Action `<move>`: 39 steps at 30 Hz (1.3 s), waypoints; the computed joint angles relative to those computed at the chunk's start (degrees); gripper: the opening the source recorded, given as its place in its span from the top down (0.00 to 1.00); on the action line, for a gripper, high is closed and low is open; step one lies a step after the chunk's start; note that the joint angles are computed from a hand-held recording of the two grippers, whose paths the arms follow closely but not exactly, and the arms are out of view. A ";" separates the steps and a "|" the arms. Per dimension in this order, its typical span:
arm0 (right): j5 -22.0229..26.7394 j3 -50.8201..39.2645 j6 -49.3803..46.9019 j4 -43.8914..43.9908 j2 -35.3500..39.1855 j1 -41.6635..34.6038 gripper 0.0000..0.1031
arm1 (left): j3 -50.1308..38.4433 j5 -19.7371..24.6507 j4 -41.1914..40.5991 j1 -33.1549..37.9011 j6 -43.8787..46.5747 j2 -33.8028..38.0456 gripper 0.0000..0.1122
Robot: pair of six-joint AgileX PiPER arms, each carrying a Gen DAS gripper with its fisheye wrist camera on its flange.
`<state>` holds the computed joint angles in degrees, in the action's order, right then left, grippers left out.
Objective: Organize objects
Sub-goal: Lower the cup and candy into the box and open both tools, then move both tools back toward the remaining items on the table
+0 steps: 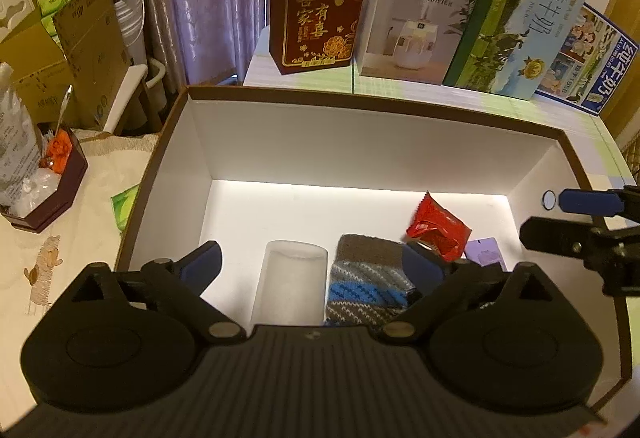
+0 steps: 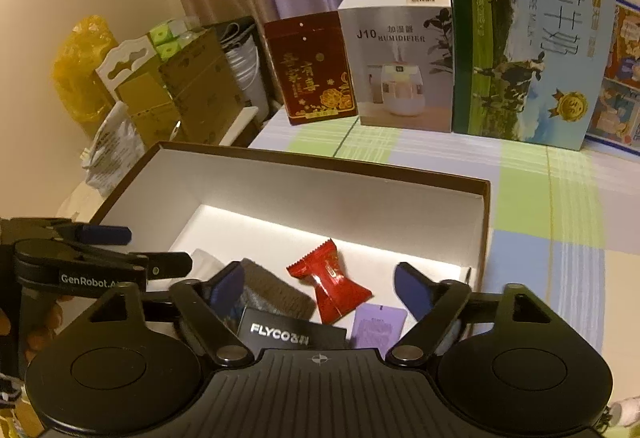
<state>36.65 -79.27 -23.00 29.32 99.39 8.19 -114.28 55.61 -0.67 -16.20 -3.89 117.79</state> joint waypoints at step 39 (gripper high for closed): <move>11.54 24.09 -5.18 2.22 -31.72 -12.25 0.02 | 27.01 -1.54 18.66 -20.22 -28.07 -27.52 0.09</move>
